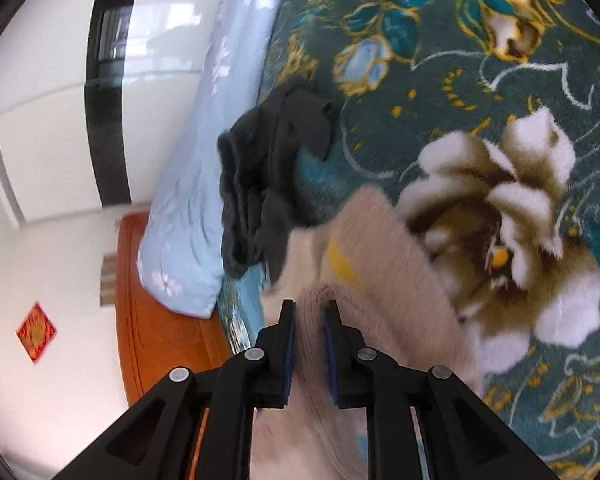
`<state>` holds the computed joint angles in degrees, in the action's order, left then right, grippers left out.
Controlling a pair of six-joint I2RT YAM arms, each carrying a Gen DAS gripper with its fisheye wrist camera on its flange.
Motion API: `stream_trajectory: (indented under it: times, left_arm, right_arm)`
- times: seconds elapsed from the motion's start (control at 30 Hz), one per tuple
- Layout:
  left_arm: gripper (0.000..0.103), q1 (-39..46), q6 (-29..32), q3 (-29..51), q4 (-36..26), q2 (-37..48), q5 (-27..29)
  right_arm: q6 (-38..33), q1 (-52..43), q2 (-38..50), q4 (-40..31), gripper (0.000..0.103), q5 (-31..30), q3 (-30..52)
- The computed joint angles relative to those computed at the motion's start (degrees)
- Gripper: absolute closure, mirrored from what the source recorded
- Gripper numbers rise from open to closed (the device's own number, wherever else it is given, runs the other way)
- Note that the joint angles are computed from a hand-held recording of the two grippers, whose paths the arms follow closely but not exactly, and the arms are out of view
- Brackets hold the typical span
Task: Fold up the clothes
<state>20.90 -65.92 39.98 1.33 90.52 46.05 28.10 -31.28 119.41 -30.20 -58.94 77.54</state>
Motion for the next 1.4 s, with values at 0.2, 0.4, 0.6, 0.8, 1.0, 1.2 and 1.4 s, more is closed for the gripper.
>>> stream_trajectory:
  times: [0.2, 0.4, 0.6, 0.8, 1.0, 1.2, 1.4]
  left_arm:
    - [0.079, 3.1, 17.2, -3.6, -14.7, -3.4, 0.0]
    - [0.067, 2.9, 18.1, -11.9, -11.3, -8.5, 4.5]
    - [0.049, 0.8, 20.0, -14.8, -14.0, -15.4, 4.2]
    - [0.039, -4.3, 11.9, -18.4, -6.0, -17.5, 2.7]
    - [0.039, -15.0, 9.8, -17.0, -3.7, -16.1, -2.0]
    - [0.04, -22.5, 11.0, -14.9, -5.1, -13.8, -7.3]
    - [0.079, -20.8, 13.3, -15.0, -6.3, -15.4, -4.3]
  right_arm:
    - [3.3, 0.2, 1.9, 2.4, 0.086, 0.1, 1.9]
    - [-3.6, 0.7, 1.1, -2.6, 0.084, 2.0, 2.0]
    - [-12.8, -2.9, -2.1, -8.5, 0.065, 3.5, 1.2]
    - [-21.8, -6.3, -3.1, -15.6, 0.056, 1.7, -0.5]
    - [-28.0, -6.4, -4.8, -18.7, 0.055, -0.5, -4.5]
    - [-33.8, -6.6, -6.4, -22.8, 0.055, -0.2, -6.4]
    - [-39.6, -6.3, -7.4, -27.8, 0.073, 0.9, -6.5]
